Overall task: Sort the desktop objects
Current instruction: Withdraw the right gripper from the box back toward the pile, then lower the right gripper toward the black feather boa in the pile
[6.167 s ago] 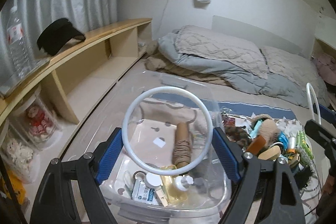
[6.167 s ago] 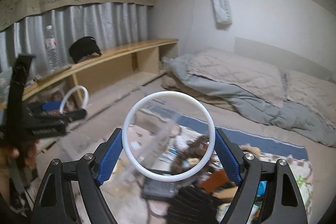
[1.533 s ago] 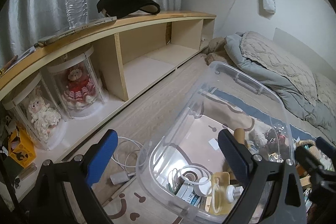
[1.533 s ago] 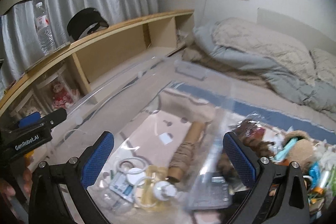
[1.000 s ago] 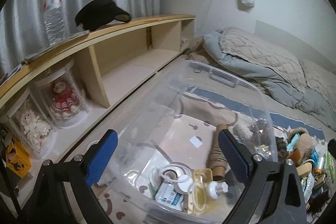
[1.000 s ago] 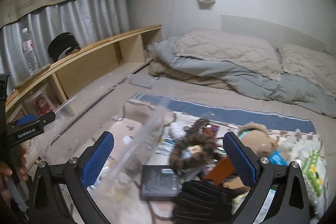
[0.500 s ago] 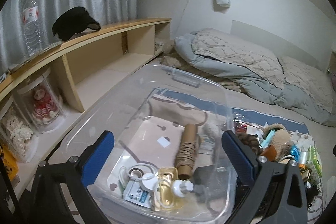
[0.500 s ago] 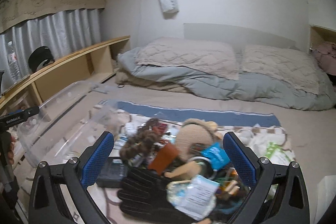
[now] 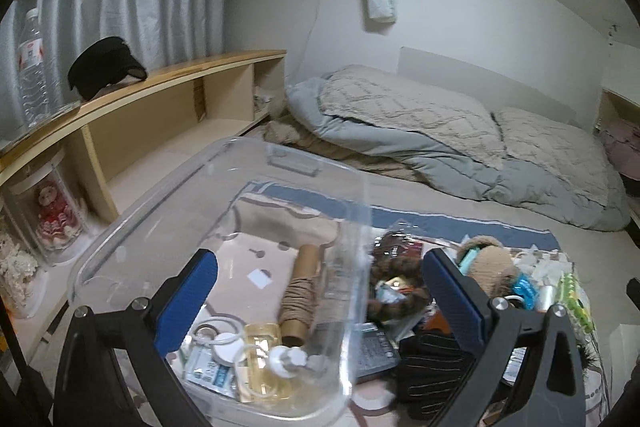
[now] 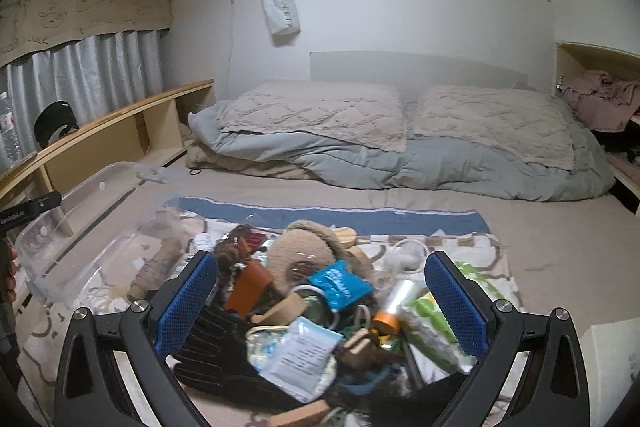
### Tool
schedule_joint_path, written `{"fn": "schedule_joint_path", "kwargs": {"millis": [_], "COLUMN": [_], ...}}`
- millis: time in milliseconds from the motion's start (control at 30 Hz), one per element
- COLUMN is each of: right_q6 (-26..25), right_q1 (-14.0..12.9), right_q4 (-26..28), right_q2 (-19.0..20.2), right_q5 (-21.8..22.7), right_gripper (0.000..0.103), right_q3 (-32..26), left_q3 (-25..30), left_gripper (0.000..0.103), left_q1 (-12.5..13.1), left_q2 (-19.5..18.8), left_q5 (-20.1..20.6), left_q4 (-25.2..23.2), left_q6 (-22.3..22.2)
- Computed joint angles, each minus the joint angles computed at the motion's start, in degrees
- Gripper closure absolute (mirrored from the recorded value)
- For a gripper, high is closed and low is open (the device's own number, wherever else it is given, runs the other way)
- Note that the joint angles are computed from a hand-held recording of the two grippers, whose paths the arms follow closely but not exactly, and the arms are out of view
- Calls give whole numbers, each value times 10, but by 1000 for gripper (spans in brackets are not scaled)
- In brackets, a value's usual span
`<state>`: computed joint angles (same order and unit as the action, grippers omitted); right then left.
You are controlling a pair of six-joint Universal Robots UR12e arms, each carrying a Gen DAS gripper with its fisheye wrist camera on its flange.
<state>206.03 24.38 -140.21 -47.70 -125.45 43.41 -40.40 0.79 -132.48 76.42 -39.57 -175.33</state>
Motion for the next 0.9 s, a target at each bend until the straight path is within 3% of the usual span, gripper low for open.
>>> {"fn": "schedule_joint_path", "kwargs": {"millis": [333,500,667,900], "right_q6": [-1,23,50,49], "right_q1": [-2,-6,-12,-17], "right_q4": [-21,-27,-40,45], "right_q2": [-31,-45,-57,-50], "right_q5": [-15,-23,-13,24], "right_gripper": [0,0,0,0], "right_q3": [62,87,118,114], "left_q3": [-40,-45,-55,-94], "left_gripper": [0,0,0,0], "left_q1": [-11,-13,-15,-18], "left_q2": [21,22,24,40], "left_q5": [-23,-45,-64,-90], "left_q4": [26,29,19,8], "left_q6": [29,31,68,126]}}
